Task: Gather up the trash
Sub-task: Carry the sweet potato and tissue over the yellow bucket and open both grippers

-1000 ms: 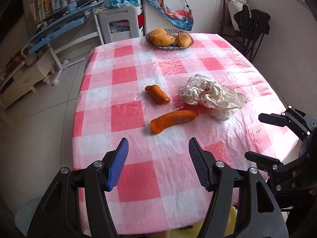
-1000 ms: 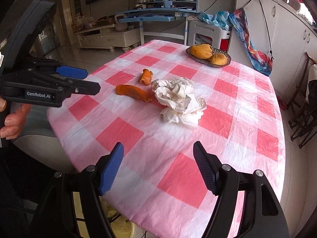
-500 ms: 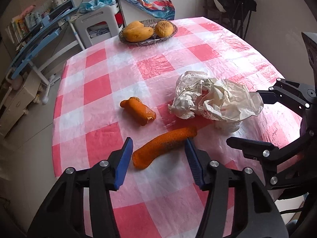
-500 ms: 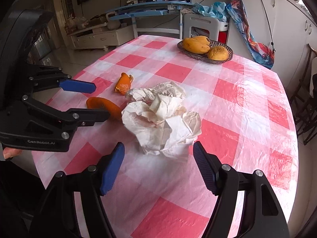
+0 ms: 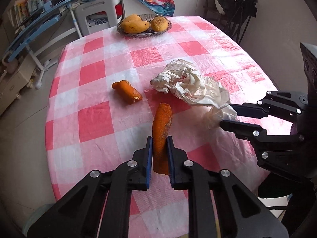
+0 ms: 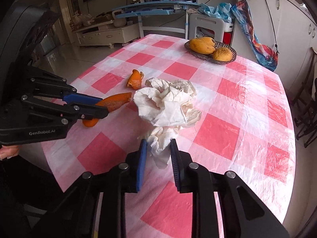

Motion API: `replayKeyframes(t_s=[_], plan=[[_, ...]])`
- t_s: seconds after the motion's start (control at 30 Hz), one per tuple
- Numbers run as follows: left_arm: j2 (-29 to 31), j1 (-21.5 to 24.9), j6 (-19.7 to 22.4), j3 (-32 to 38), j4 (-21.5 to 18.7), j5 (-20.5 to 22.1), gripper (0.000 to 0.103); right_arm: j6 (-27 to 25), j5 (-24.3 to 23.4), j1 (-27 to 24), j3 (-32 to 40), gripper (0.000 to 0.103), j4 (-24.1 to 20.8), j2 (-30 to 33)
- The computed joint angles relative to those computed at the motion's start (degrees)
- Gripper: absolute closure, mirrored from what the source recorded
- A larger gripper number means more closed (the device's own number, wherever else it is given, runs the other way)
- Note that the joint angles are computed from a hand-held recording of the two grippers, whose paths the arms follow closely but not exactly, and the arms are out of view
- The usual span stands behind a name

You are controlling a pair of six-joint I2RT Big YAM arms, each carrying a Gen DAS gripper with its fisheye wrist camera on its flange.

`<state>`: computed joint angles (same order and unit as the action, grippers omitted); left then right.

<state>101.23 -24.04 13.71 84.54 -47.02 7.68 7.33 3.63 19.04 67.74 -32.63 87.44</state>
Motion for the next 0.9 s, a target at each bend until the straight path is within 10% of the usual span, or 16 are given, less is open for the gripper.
replayKeyframes(t_s=[0.5,0.9], plan=[[-9.81,2.21,-5.54,-10.03,3.02,2.32,0.089,-3.98,-7.65,3.80,-5.47,0.084,-0.20,-7.64],[-17.61,1.84,-8.79,-19.12,4.74,3.81,0.089,-13.18,-15.56,12.10,-7.07,0.072,-9.94,-7.53]])
